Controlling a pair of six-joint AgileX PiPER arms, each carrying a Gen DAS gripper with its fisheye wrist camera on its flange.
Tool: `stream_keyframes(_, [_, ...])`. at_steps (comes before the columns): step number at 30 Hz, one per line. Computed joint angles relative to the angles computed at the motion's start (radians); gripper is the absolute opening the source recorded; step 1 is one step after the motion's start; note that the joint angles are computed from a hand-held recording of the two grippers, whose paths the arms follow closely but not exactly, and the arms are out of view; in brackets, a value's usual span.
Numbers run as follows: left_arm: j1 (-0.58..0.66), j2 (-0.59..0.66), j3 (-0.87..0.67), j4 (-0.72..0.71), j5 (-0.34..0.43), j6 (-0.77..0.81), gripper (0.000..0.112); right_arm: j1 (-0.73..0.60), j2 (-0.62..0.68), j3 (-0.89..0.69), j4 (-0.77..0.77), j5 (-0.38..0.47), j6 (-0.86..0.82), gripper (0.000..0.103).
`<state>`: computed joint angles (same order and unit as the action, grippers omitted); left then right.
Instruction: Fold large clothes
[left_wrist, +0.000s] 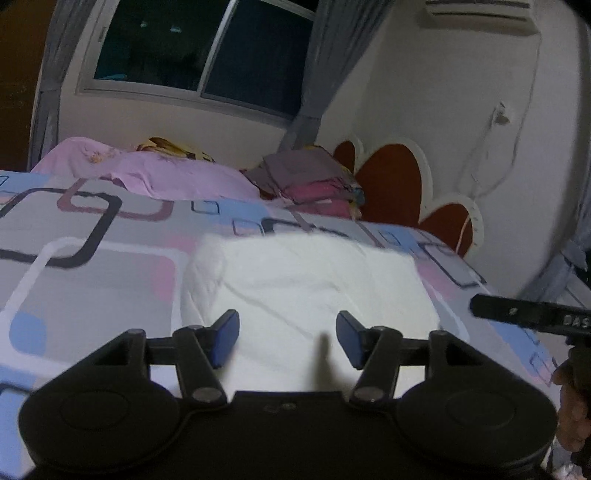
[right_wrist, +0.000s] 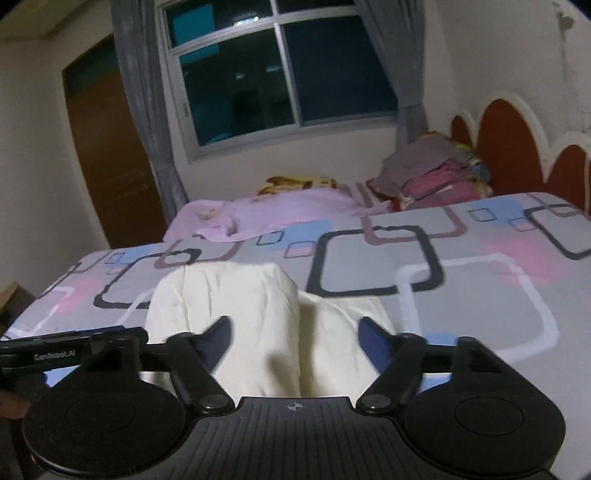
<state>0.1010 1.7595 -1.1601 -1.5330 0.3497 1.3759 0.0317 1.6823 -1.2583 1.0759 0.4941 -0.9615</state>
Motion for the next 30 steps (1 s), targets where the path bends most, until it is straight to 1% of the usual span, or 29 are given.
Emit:
stream_keyframes(2, [0.005, 0.035, -0.05, 0.057, 0.004, -0.072, 0.051, -0.001, 0.101, -0.143, -0.067, 0.078, 0.099, 0.07])
stream_keyframes(3, [0.011, 0.058, -0.078, 0.087, 0.014, -0.11, 0.051, -0.008, 0.156, -0.211, -0.089, 0.125, 0.139, 0.07])
stream_keyframes(5, [0.025, 0.099, -0.118, 0.117, 0.052, -0.152, 0.051, -0.013, 0.249, -0.333, -0.114, 0.207, 0.206, 0.07])
stream_keyframes(6, [0.036, 0.109, -0.127, 0.129, 0.078, -0.161, 0.047, -0.014, 0.282, -0.378, -0.13, 0.232, 0.236, 0.07])
stream_keyframes(7, [0.033, 0.127, -0.15, 0.155, 0.091, -0.182, 0.046, -0.016, 0.306, -0.407, -0.148, 0.243, 0.261, 0.069])
stream_keyframes(8, [0.026, 0.141, -0.166, 0.169, 0.096, -0.188, 0.046, -0.022, 0.316, -0.412, -0.146, 0.246, 0.255, 0.052])
stream_keyframes(9, [0.024, 0.158, -0.182, 0.175, 0.109, -0.187, 0.046, -0.026, 0.322, -0.416, -0.171, 0.251, 0.275, 0.042])
stream_keyframes(10, [0.017, 0.18, -0.211, 0.208, 0.125, -0.217, 0.046, -0.03, 0.322, -0.406, -0.196, 0.241, 0.295, 0.036])
stream_keyframes(12, [-0.005, 0.23, -0.274, 0.287, 0.139, -0.275, 0.046, -0.034, 0.324, -0.369, -0.225, 0.198, 0.299, 0.036])
stream_keyframes(14, [-0.033, 0.282, -0.335, 0.383, 0.146, -0.356, 0.046, -0.036, 0.345, -0.357, -0.263, 0.184, 0.326, 0.036])
stream_keyframes(16, [-0.053, 0.319, -0.359, 0.401, 0.13, -0.364, 0.047, -0.037, 0.362, -0.327, -0.265, 0.145, 0.312, 0.036])
stream_keyframes(20, [-0.088, 0.366, -0.396, 0.486, 0.087, -0.44, 0.047, -0.051, 0.403, -0.299, -0.194, 0.117, 0.248, 0.037])
stream_keyframes(23, [-0.112, 0.371, -0.394, 0.568, 0.045, -0.467, 0.048, -0.058, 0.426, -0.277, -0.119, 0.093, 0.17, 0.037])
stream_keyframes(24, [-0.114, 0.377, -0.401, 0.586, 0.04, -0.48, 0.048, -0.063, 0.431, -0.27, -0.093, 0.092, 0.148, 0.037])
stream_keyframes(26, [-0.117, 0.375, -0.396, 0.607, 0.035, -0.495, 0.048, -0.068, 0.441, -0.278, -0.096, 0.106, 0.16, 0.037])
stream_keyframes(28, [-0.118, 0.374, -0.406, 0.659, 0.046, -0.541, 0.048, -0.062, 0.435, -0.296, -0.154, 0.123, 0.205, 0.037])
stream_keyframes(30, [-0.121, 0.364, -0.418, 0.74, 0.065, -0.605, 0.048, -0.06, 0.442, -0.346, -0.231, 0.163, 0.276, 0.037])
